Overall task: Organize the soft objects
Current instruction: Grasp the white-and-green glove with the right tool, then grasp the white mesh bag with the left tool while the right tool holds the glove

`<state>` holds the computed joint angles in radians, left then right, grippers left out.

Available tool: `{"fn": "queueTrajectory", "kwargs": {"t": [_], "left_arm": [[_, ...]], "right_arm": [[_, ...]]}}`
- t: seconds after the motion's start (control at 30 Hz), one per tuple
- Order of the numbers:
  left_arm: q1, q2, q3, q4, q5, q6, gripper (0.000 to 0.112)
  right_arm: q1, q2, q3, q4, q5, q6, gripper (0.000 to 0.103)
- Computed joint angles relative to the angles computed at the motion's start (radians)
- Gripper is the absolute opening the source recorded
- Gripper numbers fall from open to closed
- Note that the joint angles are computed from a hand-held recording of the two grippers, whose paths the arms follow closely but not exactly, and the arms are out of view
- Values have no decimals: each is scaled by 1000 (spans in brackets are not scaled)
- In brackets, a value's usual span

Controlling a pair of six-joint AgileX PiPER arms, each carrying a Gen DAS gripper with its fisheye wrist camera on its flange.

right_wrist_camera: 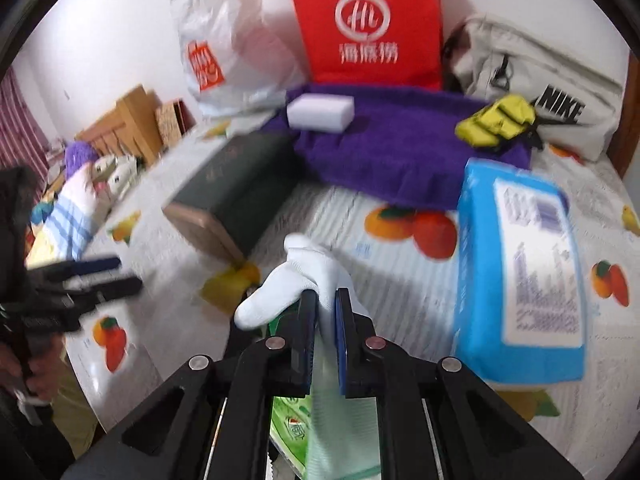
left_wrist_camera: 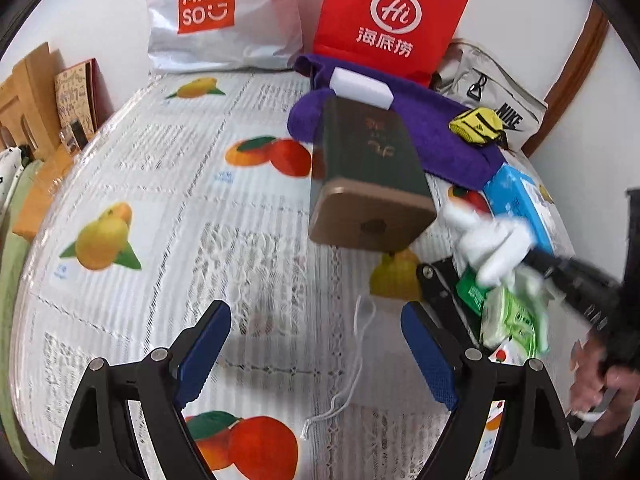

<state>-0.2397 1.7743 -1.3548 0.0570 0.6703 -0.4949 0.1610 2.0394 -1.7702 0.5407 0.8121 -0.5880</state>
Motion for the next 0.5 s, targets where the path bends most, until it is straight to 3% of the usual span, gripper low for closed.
{"fn": "queueTrajectory", "kwargs": {"t": [0.27,0.37,0.5], "left_arm": [[-31,16,50,-48,-27,53,86],[-78,19,66,1,-53,44,87],[-132,36,54,50,-58,45,99]], "right_arm": [[-44,-141,100,53,-60,-60,9],[-79,-214,186,91,-78,-116,9],[-127,-307,316,125,-108,-198,9]]}}
